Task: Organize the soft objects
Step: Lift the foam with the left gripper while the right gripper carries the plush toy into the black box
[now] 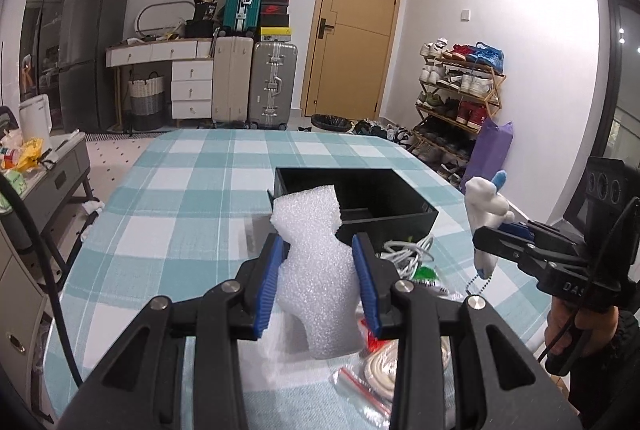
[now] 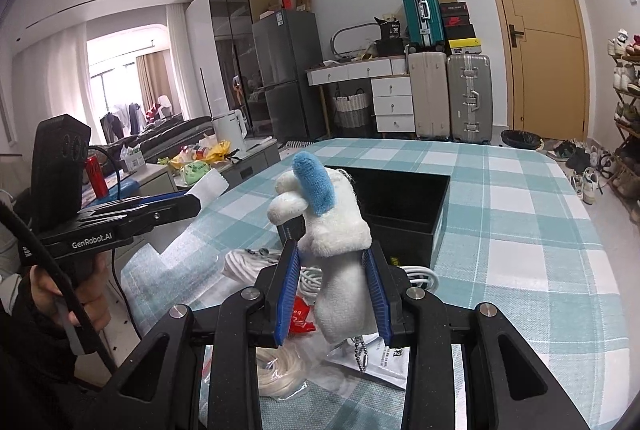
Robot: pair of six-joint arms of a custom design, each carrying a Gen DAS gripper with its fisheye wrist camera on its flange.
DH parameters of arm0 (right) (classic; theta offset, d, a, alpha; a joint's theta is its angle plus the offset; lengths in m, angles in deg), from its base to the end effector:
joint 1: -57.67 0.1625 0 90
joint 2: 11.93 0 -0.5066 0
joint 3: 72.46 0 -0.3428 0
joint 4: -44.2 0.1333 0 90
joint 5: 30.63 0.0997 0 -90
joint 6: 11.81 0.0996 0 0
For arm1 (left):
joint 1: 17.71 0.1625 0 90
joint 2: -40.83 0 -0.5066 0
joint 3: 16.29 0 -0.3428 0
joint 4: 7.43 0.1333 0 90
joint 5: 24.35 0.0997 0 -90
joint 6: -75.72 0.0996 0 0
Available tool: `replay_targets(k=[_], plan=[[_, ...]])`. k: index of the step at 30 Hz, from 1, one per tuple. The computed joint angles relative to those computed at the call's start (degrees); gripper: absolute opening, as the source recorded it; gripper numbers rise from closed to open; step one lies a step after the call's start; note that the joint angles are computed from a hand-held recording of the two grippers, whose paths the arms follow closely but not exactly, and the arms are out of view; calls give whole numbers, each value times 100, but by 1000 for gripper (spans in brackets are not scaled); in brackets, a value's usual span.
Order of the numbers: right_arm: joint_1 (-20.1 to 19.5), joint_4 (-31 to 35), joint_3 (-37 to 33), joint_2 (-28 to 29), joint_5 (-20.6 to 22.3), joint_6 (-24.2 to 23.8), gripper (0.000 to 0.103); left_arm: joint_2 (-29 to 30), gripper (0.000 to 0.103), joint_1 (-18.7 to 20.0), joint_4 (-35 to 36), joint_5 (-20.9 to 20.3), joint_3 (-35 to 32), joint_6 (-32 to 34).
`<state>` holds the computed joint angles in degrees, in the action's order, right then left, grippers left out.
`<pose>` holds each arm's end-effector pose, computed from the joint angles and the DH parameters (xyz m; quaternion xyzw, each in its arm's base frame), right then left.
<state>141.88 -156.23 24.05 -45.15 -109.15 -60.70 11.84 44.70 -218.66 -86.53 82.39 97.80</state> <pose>0.0800 -0.7290 0.1405 0.3722 -0.8335 0.3955 0.1013 -0.1617 -0.6975 0.1098 0.2723 0.8372 -0.4319 0.1960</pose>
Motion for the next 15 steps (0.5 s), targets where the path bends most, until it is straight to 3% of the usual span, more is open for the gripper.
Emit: replay_targets(k=[15], plan=[[126, -294, 175, -310, 400, 199, 33, 75, 35, -106, 205, -97, -451, 211]])
